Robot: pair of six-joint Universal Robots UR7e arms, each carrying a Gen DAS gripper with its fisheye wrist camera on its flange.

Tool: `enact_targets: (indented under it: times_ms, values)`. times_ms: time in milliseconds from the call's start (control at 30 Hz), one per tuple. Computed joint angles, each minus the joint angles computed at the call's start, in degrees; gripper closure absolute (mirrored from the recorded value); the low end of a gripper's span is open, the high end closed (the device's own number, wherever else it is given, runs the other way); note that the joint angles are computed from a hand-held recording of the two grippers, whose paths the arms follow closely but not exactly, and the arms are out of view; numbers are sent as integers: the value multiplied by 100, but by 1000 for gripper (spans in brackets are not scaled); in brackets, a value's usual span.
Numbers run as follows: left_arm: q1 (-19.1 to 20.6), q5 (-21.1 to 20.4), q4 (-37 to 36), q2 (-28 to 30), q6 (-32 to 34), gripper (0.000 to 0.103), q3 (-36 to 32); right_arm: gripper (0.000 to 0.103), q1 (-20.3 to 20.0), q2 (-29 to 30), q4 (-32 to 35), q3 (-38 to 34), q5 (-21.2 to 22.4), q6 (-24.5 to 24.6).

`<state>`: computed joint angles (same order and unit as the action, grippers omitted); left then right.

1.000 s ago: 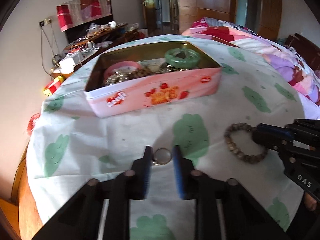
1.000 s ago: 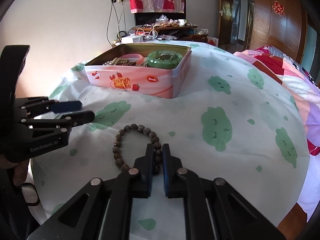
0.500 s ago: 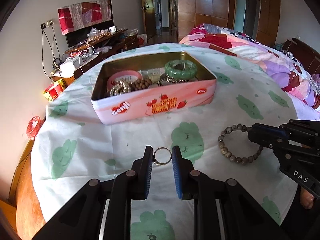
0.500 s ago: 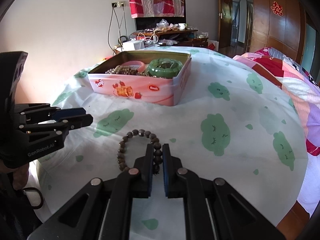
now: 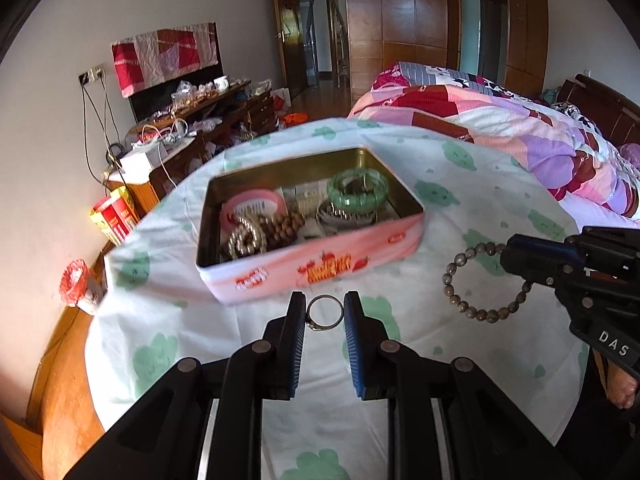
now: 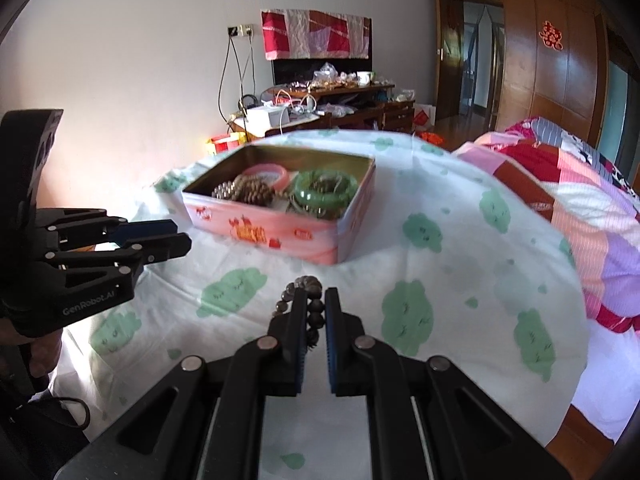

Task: Organize jewelry
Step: 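Carry the silver ring and bead bracelet over the tin with both grippers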

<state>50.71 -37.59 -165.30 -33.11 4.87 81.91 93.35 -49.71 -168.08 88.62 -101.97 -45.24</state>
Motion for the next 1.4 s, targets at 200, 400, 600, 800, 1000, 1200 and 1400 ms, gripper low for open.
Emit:
enact_targets:
  times_ms: [200,400,600,800,1000,1200,1400]
  values:
    - [-7,94,-81,64,344,83,-337,93,125,75,11,-295,80,-107]
    - [38,185,-94,156,570,83,-687,93,249,272,71,-731,174,-203]
    - [99,269,-84,275,745,83,-1045,93,347,505,198,-1172,207,-297]
    - [178,341,-66,416,854,83,-1350,93,413,716,318,-1523,221,-351]
    - [284,381,76,597,918,83,-1705,93,436,962,487,-1885,220,-311]
    - [404,426,305,750,851,83,-1986,93,433,1196,631,-2175,149,-301]
    - [487,460,580,885,735,78,-2193,92,377,1471,917,-2470,74,-218]
